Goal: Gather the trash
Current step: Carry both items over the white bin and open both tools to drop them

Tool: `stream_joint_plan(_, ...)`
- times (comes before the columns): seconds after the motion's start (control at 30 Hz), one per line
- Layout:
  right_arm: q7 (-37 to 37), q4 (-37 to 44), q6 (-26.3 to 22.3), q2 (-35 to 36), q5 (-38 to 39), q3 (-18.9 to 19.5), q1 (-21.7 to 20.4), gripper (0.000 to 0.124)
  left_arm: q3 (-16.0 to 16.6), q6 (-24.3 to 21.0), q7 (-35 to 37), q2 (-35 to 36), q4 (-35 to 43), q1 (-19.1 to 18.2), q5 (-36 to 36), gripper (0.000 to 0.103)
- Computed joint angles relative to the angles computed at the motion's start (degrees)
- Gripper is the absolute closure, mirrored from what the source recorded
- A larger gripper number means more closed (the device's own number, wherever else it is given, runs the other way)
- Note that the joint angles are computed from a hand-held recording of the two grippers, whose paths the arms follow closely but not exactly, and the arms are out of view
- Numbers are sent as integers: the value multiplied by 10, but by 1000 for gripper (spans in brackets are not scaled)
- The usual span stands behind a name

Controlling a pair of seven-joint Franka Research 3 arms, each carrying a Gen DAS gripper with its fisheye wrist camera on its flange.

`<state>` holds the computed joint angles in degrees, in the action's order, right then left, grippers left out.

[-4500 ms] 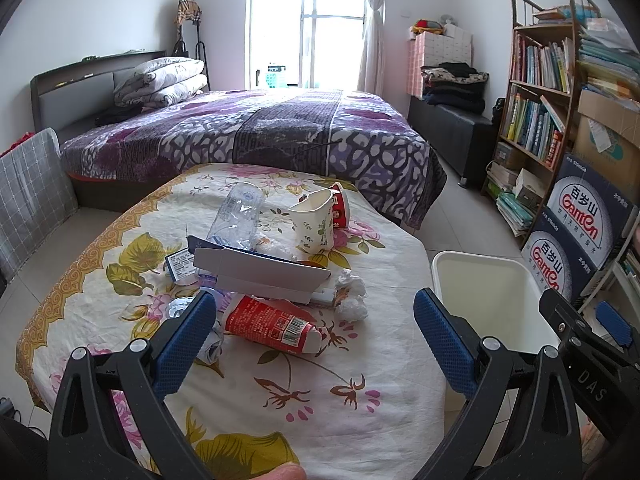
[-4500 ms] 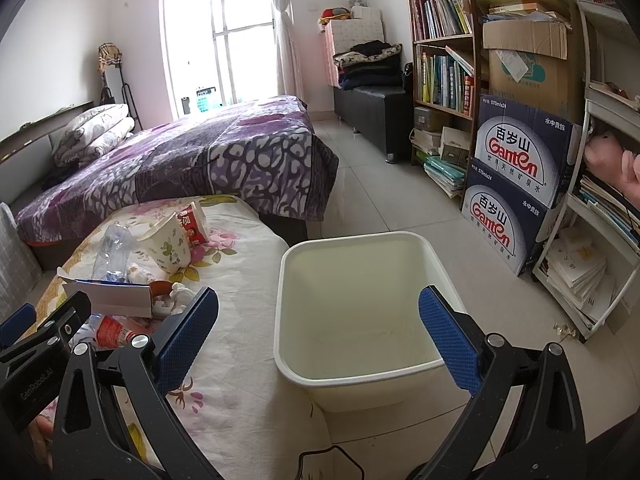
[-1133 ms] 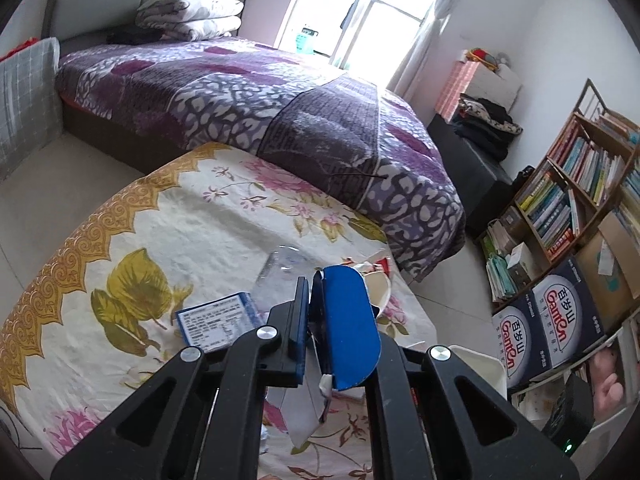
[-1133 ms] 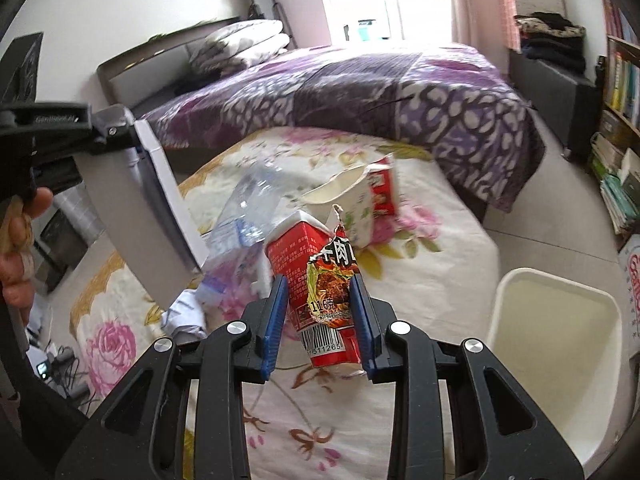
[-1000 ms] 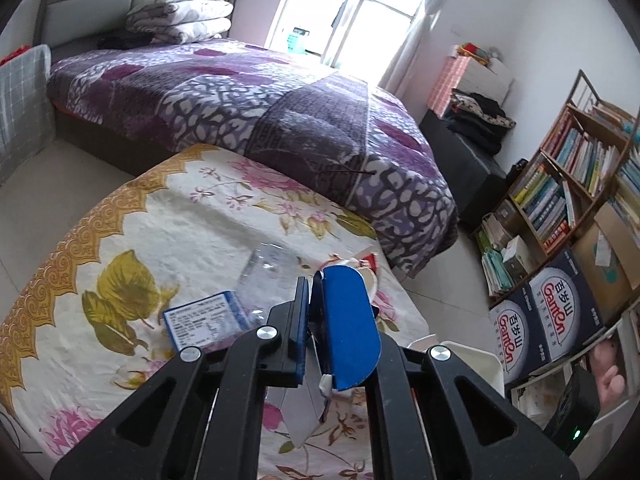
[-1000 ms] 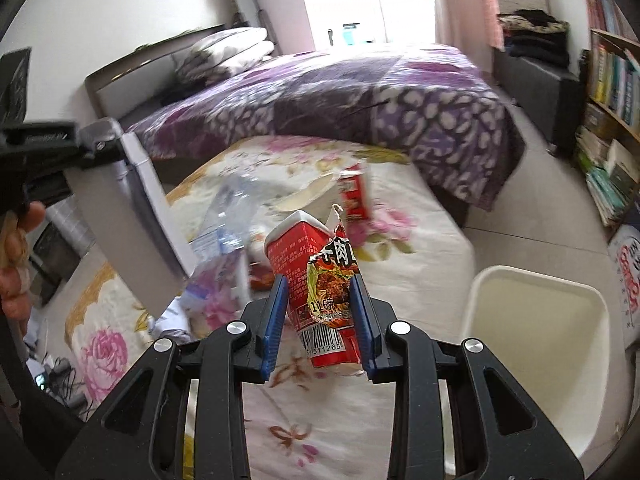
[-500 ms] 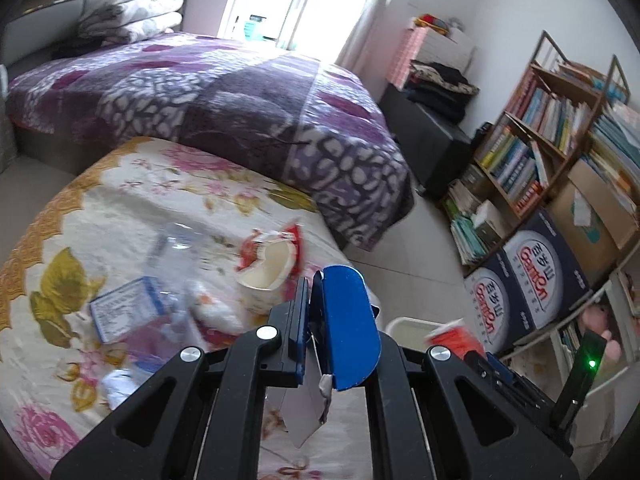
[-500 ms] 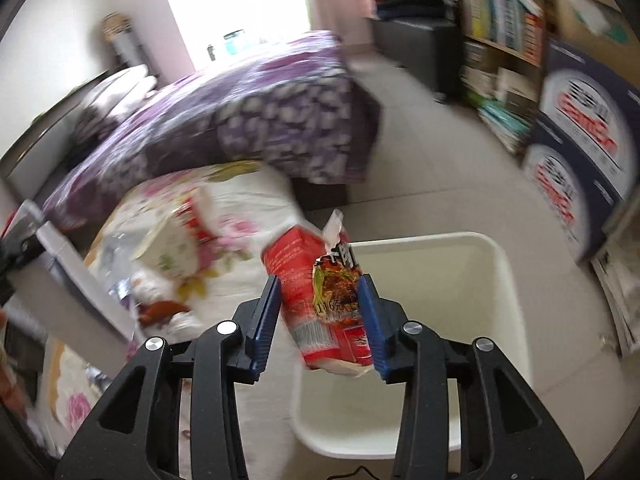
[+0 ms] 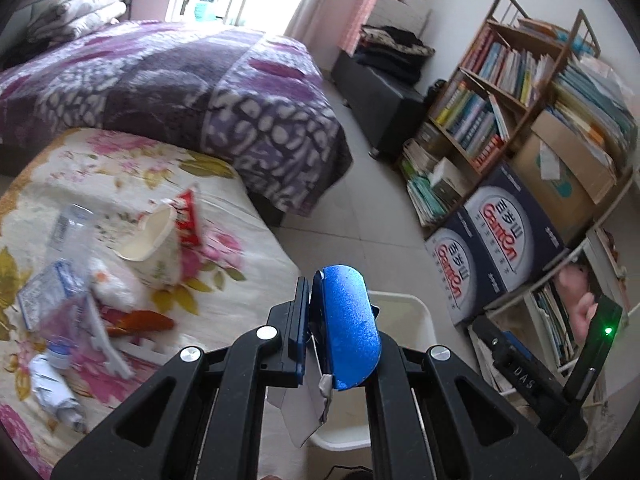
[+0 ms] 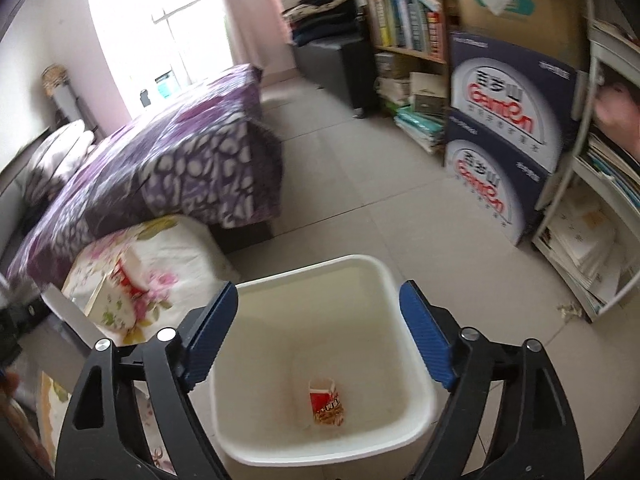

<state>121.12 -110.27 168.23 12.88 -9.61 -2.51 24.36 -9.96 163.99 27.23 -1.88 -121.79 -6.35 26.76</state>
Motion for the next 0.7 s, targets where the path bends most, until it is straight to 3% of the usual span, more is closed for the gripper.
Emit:
stream_joint_plan(0.4, 90, -21, 7, -16, -61, -33, -3, 34, -28, 29, 150, 91, 64, -25, -192, 93)
stream_joint_plan(0.47, 110, -23, 9, -19, -80, -39, -3, 34, -28, 28, 157, 101, 71, -29, -202, 80)
stream_joint_plan(0.6, 126, -20, 9, -18, -100, -35, -7, 34, -23, 20, 150, 108, 80, -37, -195, 70)
stream_joint_plan(0.7, 122, -19, 8, -17, -100, -29, -12, 33, -23, 31, 153, 105, 77, -37, -198, 54)
